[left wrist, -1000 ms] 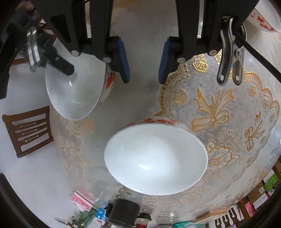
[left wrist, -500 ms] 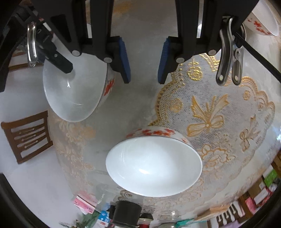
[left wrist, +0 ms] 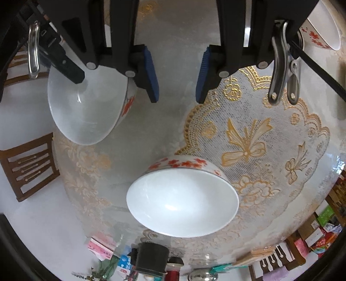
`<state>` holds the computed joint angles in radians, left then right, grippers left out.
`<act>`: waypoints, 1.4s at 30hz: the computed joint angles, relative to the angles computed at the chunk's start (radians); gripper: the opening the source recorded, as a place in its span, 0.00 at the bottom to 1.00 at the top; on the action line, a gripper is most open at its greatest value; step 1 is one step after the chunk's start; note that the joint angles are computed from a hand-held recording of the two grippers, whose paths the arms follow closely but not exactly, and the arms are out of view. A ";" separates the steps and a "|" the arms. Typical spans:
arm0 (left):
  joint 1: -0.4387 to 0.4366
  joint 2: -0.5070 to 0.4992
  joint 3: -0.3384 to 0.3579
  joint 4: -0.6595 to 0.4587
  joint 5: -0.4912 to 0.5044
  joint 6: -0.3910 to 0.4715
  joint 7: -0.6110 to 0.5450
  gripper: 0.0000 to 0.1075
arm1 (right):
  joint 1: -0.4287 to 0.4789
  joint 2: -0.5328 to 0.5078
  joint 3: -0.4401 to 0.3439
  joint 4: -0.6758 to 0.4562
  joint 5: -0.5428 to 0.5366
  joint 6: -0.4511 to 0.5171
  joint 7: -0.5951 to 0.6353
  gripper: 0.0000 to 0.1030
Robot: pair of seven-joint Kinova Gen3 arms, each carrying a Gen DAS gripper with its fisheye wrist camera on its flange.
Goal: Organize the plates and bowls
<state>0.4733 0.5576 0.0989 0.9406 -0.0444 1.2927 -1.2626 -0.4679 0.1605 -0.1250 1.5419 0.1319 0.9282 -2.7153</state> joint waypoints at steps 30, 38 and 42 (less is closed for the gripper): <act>-0.097 0.027 0.036 -0.015 0.138 0.020 0.014 0.42 | 0.003 0.009 0.004 0.016 -0.014 -0.026 0.015 0.23; -0.201 0.050 0.060 -0.024 0.291 0.056 -0.011 0.67 | 0.010 -0.004 0.001 0.040 -0.023 -0.055 0.010 0.23; -0.160 0.064 0.041 -0.084 0.237 0.098 -0.019 0.67 | 0.018 -0.008 0.002 0.043 -0.039 -0.058 0.008 0.23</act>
